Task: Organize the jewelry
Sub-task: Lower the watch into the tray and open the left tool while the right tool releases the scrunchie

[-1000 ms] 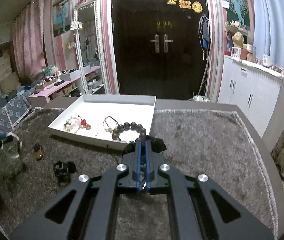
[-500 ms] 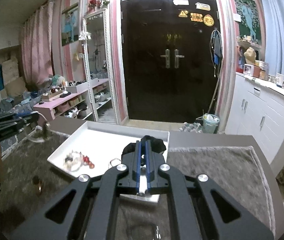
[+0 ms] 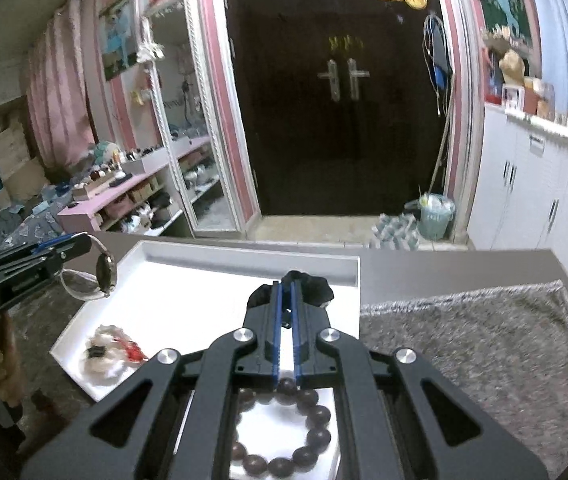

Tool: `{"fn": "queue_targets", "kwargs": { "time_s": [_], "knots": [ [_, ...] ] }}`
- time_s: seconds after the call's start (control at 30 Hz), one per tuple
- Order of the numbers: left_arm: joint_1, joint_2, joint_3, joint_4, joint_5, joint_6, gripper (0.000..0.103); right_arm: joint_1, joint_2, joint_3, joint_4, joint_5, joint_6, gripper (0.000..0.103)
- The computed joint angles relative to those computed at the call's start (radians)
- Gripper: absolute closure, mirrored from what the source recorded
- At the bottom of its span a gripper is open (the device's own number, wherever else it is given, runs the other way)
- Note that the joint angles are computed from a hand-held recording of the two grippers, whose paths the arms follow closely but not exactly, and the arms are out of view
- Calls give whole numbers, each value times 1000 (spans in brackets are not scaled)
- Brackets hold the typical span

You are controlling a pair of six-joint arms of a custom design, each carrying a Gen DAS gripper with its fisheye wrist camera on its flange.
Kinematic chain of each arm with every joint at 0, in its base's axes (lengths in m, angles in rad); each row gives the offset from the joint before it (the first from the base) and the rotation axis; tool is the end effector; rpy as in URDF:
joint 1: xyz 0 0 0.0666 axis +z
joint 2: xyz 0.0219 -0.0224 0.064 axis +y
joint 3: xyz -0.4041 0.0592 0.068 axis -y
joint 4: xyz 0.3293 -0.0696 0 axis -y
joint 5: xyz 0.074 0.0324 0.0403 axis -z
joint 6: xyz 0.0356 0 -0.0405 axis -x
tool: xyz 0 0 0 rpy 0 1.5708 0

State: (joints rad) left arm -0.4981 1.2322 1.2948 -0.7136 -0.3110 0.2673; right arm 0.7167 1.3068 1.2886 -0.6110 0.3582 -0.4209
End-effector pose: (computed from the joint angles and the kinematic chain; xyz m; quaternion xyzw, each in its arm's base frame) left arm 0.3267 -0.1657 0.4894 0.0337 0.8873 -0.0350 0.4586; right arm 0.3086 0.2517 0.4691 -0.0493 0.8793 0.1066 0.4616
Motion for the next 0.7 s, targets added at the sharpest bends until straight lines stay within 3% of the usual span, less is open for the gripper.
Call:
{"fn": "queue_targets", "kwargs": {
  "time_s": [0.33,0.7],
  "knots": [
    [29,98,-28,15,83,3,84,-42,95,11,-93,-56,-35,100],
    [12,133,-33,6,65,-2,84,-63,104,-1,-123,-126,-34,96]
  ]
}}
